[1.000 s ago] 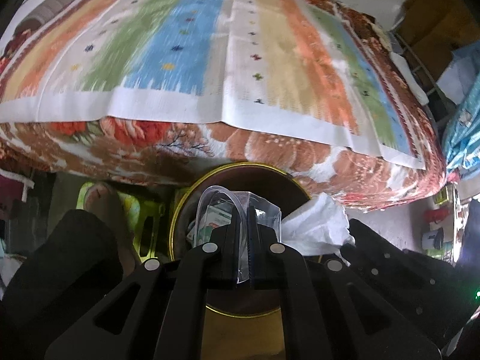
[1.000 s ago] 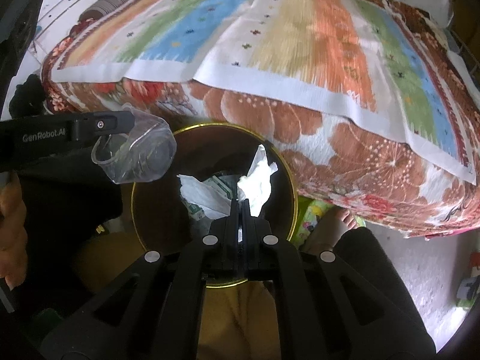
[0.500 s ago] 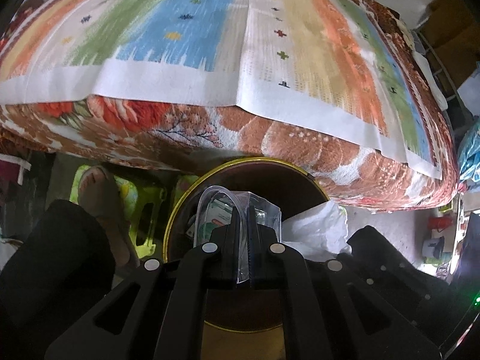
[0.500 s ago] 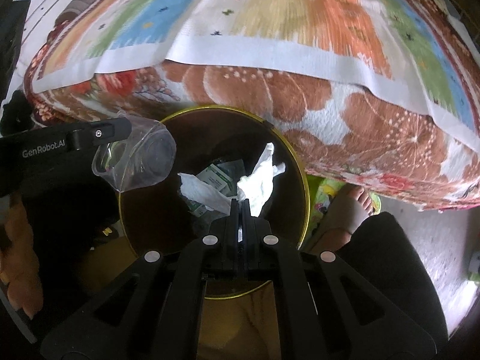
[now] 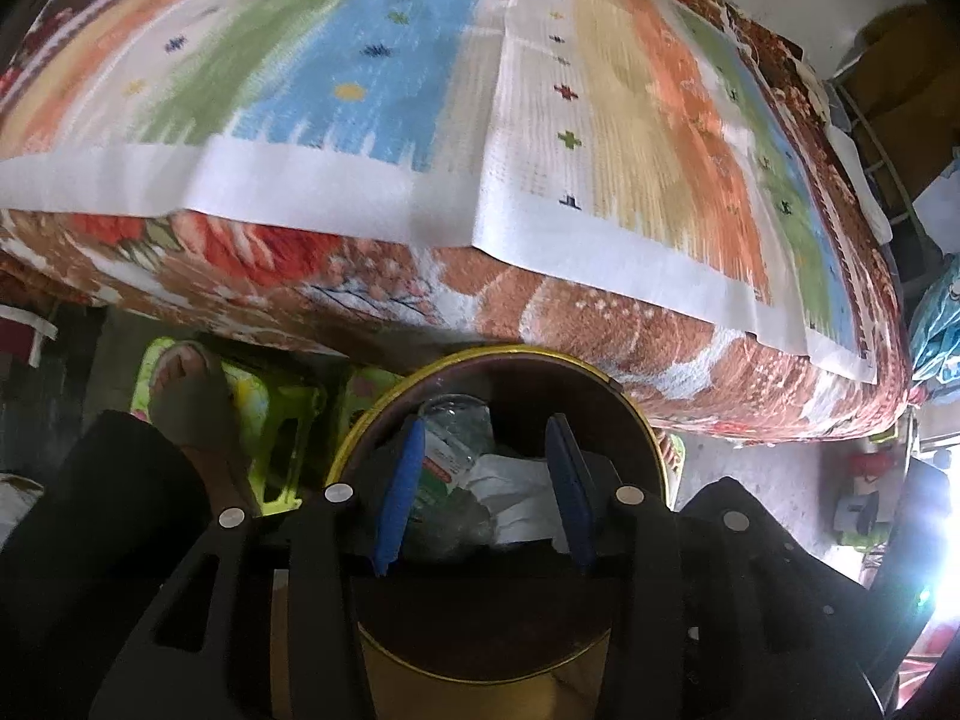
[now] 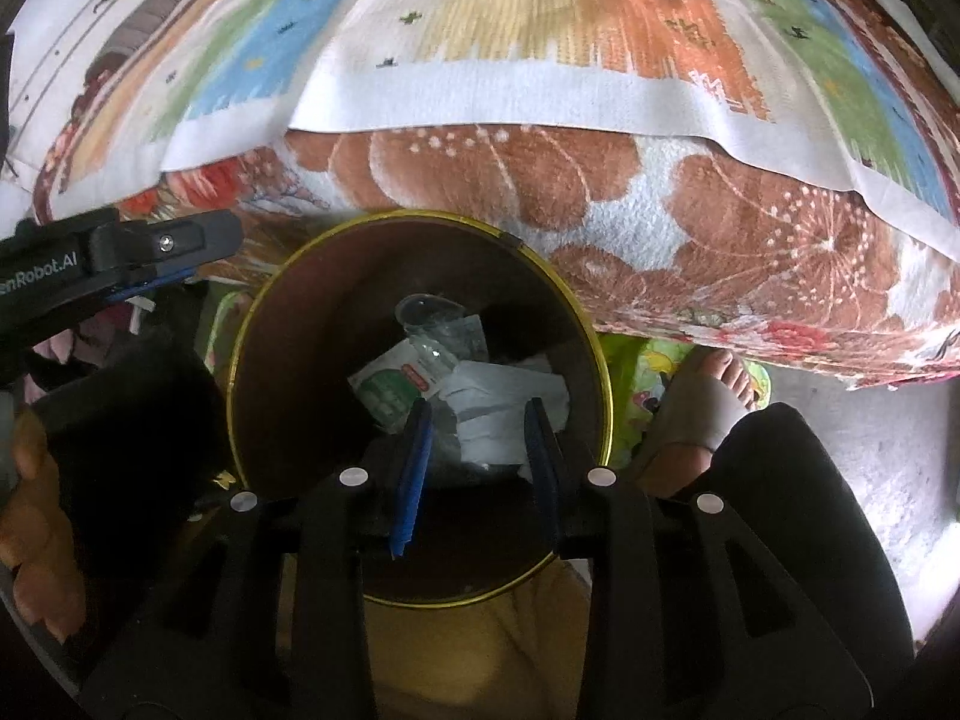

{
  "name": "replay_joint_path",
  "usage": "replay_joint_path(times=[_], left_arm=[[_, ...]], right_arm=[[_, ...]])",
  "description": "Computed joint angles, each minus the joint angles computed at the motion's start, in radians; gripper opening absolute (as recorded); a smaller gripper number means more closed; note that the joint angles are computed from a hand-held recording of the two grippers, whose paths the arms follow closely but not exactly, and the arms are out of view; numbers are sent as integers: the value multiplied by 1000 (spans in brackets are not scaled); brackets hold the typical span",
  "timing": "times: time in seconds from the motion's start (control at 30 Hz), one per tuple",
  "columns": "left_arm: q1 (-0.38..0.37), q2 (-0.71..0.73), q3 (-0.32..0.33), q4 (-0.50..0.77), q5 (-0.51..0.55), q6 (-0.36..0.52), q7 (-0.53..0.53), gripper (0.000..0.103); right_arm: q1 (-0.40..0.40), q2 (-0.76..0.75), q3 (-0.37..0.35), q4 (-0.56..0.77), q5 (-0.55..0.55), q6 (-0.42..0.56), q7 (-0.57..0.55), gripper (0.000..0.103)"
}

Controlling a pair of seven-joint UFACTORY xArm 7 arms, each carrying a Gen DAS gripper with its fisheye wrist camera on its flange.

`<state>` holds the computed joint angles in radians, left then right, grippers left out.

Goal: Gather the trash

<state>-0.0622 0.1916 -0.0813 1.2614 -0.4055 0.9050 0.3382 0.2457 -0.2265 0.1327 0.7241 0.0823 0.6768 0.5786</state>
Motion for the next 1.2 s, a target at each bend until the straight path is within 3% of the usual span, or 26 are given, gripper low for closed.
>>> replay_joint_path(times=[0.2,0.33,0.47,0.67,0.73,0.83,0.9,1.07,1.2], left_arm=[[27,-75,7,-30,-69,86,93,44],[5,-211,17,-139,-66,22,231,51],[-11,-327,63,-231,-154,20,375,58],[-23,-471,148,-345,-253,37,508,78],[-24,-514,172,-377,-288,53,534,90],[-26,-601,199,-450,-313,48,600,97],[-28,-664,196,-510,-296,-16,633,97],[-47,-723,232,-568,-257,-38,667,97],[-63,-746,225,-600,-223,-121,660,97]], right_arm=[[0,-161,18,-76,-30,-16,33,38],[-27,-302,82,-123,-129,-42,98,45],[-9,-410,94,-171,-144,-59,124,47],[19,-557,137,-224,-145,-20,175,60],[29,-607,161,-242,-148,-11,202,70],[60,-681,196,-264,-157,1,224,80],[76,-726,227,-273,-169,10,240,93],[108,-819,277,-308,-200,-24,277,94],[118,-831,282,-317,-212,-70,276,94]])
